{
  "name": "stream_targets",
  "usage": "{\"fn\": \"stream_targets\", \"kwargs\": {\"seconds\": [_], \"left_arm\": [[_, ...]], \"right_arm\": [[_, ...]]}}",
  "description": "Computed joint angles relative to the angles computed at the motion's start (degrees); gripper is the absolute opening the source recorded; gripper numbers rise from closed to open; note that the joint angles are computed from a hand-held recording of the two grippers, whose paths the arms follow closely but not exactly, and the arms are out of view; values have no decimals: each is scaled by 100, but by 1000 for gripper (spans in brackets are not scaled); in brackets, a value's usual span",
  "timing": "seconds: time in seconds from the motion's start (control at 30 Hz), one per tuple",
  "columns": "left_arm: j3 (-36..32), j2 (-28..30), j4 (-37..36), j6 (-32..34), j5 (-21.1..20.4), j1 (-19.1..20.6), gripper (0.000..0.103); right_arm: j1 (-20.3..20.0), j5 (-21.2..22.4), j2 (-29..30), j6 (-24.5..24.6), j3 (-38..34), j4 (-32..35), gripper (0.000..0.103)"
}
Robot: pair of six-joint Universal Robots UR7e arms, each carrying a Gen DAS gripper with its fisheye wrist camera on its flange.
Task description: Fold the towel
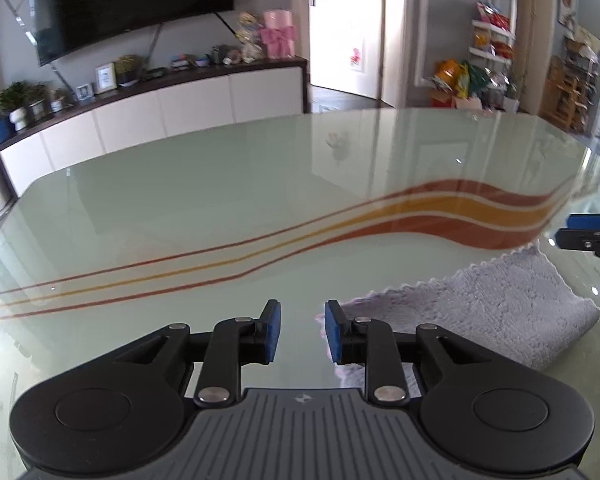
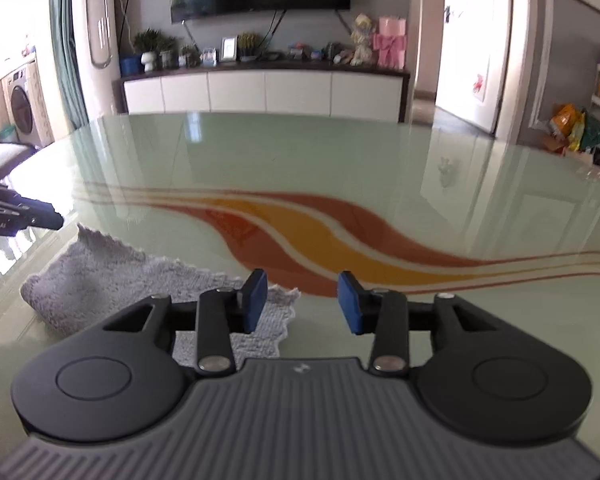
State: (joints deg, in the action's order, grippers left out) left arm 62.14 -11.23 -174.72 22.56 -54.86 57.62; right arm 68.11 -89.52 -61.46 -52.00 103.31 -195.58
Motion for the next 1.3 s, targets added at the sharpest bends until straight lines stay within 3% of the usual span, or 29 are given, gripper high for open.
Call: {"fn": "stream_targets", "kwargs": {"seconds": [0.13,0.27,0.4,0.47,0.6,0.67,0.9,1.13,1.23,1.3], "left_arm": [[698,-371,-218,-215,-541,-72,32],[984,-369,-223,-290,-1004,-163,33],[856,-170,10,-446,-772,-169,33],[846,-137,110,-536,-610,-134,33],[1098,-314,-30,-547,-590,-71,33],[1155,-364,-81,-560,-488,-79,33],[1045,-225,-105,-324,-780,-196,37],[1038,-224,-58,-315,-684,-103,38],[1107,-314,-230,-416,-245,-114,39],[951,-323,-225,-560,-360,-84,39]], "right_arm": [[34,292,-204,-216,464,-50,38],[102,264,-70,-424,824,-168,39],[148,-429,244,-498,800,-567,42],[82,-445,237,-557,867,-819,54],[-10,-624,83,-590,968,-1057,54],[-28,-542,12,-585,1031,-1175,54],[106,-93,327,-855,1005,-1389,60],[61,-697,340,-917,917,-1519,61],[-3,-584,175,-897,986,-1650,61],[39,-398,217,-1033,941,-1773,62]]}}
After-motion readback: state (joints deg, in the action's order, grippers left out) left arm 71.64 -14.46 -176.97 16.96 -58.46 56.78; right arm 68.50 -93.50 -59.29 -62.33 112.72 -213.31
